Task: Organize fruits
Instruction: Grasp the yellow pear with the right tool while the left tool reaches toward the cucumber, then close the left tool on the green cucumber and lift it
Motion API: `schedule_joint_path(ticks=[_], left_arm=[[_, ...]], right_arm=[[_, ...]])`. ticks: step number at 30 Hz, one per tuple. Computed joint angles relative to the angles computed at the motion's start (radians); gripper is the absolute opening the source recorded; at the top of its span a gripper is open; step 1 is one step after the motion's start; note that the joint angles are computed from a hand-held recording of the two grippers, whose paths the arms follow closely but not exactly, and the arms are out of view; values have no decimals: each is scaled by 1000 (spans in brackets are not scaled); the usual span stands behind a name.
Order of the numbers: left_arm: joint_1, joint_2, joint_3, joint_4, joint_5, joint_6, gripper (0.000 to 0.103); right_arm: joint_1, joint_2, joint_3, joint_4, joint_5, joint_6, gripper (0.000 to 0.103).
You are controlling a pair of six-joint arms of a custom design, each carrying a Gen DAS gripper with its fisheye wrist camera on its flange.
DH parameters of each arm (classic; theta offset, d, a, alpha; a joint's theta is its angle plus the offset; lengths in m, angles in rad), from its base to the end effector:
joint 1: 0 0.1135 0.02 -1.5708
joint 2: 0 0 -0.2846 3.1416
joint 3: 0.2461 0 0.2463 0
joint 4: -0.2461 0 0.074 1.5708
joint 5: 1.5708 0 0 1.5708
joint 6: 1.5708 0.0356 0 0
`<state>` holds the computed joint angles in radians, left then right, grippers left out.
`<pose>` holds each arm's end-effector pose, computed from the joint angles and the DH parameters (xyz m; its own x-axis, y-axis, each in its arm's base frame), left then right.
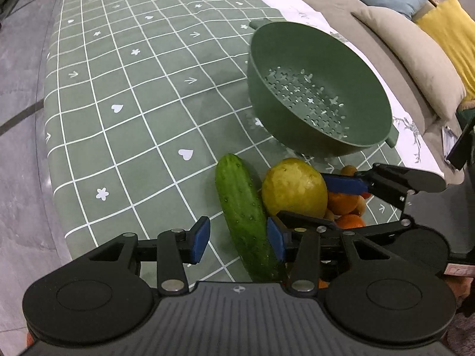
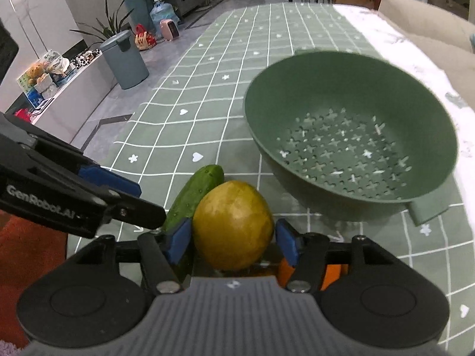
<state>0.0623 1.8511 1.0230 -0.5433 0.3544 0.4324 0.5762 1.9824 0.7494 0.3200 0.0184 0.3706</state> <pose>0.3259 0.0079 0.1463 -0.8840 0.3386 -0.3224 0.4192 0.8793 -0.2258 0.2826 0.1829 0.0821 -0.8124 -0.0960 -0.5751 -0.2586 0.9433 0.2078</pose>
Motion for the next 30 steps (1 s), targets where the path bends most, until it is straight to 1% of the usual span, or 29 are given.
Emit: schedule_joint_path(ticks=[3,6,7,9,13,17,23,25,27,30], left_arm=[[-5,14,13,-1,-5,-6,52],[-8,19,17,-2,-8,-11,52],[-9,22,20,-5,-7,-15,53],[-11,34,31,-14,-4,-29,59],[-32,60,46,-16,-21,-82,61],[-76,84,52,-12,-64,-142,62],[-141,91,16,52,-154,-214,62],[-156,91,4,66,-165,-223,56],[-166,86,-13,82,-174,-231,47],[-166,74,-30,98,-173,-241,45]], right_arm=[[-11,21,11,3,-26,9,60],[-12,20,1,22,-27,22,59],[-10,17,1,16,-25,27,59],[0,-4,-11,7,-5,31,59],[8,-93,-61,-18,20,61,59],[21,-201,-90,-122,50,86,59],[53,-351,-185,-176,107,144,59],[66,-387,-208,-188,125,166,59],[76,-414,-222,-201,141,182,59],[93,-448,-237,-218,166,203,59]])
